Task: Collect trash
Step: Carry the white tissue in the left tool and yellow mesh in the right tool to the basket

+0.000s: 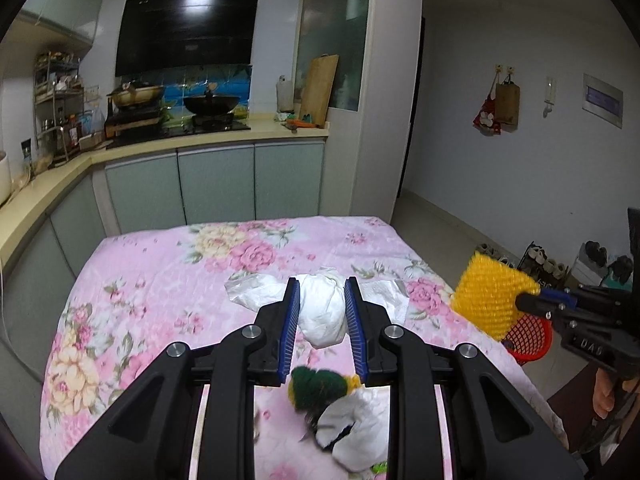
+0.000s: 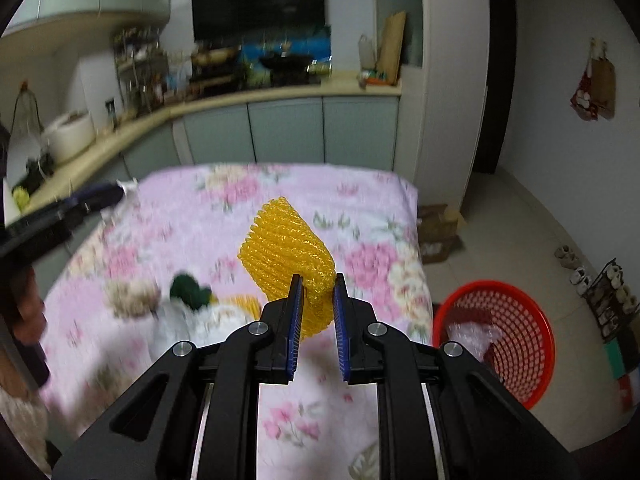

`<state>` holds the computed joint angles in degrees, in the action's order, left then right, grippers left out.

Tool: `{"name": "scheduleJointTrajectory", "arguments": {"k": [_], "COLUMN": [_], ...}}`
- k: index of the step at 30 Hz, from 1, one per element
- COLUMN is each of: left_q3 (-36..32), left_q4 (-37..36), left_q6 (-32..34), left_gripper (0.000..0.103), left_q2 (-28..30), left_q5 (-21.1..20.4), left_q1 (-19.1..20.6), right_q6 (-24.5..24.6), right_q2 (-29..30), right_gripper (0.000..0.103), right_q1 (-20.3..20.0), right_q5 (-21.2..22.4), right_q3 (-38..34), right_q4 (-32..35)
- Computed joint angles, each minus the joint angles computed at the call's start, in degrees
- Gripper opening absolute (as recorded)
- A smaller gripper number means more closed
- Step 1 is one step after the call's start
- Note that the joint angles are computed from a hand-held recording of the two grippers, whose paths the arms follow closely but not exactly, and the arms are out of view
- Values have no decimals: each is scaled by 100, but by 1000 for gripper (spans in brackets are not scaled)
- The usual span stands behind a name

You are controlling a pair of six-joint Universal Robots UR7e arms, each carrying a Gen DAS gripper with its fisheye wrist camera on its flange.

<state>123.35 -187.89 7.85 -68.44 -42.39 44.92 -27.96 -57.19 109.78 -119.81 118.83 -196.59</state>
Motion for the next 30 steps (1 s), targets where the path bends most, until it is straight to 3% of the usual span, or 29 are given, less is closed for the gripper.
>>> {"name": "scheduleJointTrajectory", "arguments": {"k": [15,30], "left_q3": [-861,-1437], "left_q4": [19,181], "left_q6": [488,739], "left_gripper": [22,22], "left_q2": [764,1418], "left_q5": [-170,-673], "left_q1": [-76,-171], "right_q6": [222,435], "right_q2": [-108,-527], "right_gripper": [15,15], "right_q1": [-23,-255], "right_q5": [509,464], "right_q3": [-344,-139], "right_q4": [-238,-775]}}
